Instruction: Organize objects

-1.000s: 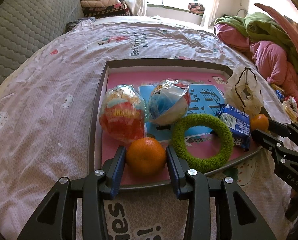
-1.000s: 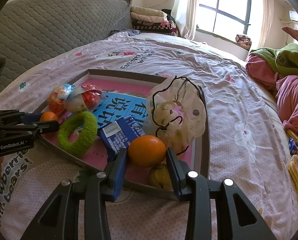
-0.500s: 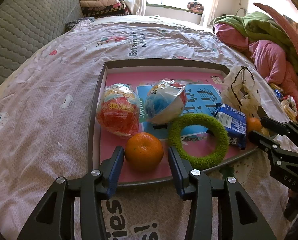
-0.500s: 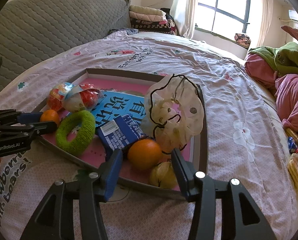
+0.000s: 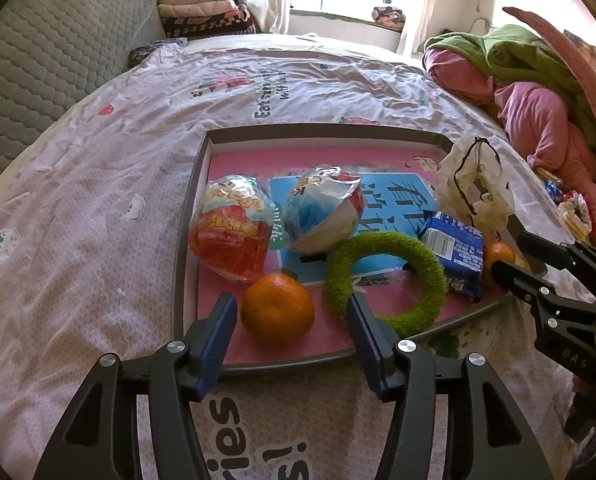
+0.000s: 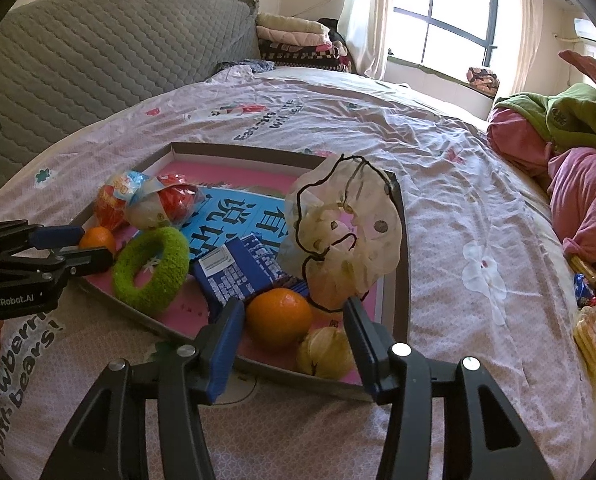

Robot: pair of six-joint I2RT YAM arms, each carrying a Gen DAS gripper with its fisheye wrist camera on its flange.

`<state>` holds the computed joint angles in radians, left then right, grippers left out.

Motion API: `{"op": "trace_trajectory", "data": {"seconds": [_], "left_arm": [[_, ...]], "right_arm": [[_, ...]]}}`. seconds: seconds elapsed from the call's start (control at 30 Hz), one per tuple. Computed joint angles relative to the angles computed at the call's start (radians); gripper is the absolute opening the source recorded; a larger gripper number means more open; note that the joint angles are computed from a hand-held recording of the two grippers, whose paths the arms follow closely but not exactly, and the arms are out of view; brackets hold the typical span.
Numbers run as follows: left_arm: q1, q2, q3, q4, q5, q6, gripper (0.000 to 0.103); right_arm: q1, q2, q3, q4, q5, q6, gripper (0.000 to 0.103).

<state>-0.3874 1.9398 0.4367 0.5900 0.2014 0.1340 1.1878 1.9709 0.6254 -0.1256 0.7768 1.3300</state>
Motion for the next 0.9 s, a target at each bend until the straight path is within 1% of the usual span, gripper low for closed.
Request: {"op": "trace_trajectory", "data": {"seconds": [0.3,0.43,0.57,0.63,0.7,0.83,0.87,0.9], "left_arm": [[-0.006,-0.043,-0.016,-0.016,0.0,0.0,0.061],[-0.005,-0.062,-0.023,-0.019,-0.001,-0.004,0.069],[-0.002,-0.101,-0.036,-0.03,0.007,-0.014,0.071],[-0.004,-0.13,-0.05,-0.034,0.006,-0.016,0.073],[-0.006,-0.168,-0.069,-0.039,0.003,-0.015,0.074],[-0.008,-0.241,-0.103,-0.054,0.0,-0.017,0.075],[-0.01,-0.262,-0.111,-0.062,-0.002,-0.017,0.075],[-0.011,-0.281,-0.12,-0.067,-0.004,-0.018,0.075]], "right_arm": [[0.014,-0.021,0.017,-0.048,0.027,0.017,0.051],[0.022,-0.033,0.025,-0.068,0.042,0.025,0.051],[0.033,-0.054,0.03,-0.083,0.052,0.027,0.052],[0.047,-0.066,0.043,-0.116,0.067,0.043,0.054],[0.062,-0.077,0.056,-0.147,0.08,0.06,0.059],[0.105,-0.1,0.091,-0.236,0.119,0.124,0.06],[0.118,-0.104,0.107,-0.272,0.13,0.15,0.062],[0.127,-0.107,0.116,-0.294,0.137,0.167,0.066]]}}
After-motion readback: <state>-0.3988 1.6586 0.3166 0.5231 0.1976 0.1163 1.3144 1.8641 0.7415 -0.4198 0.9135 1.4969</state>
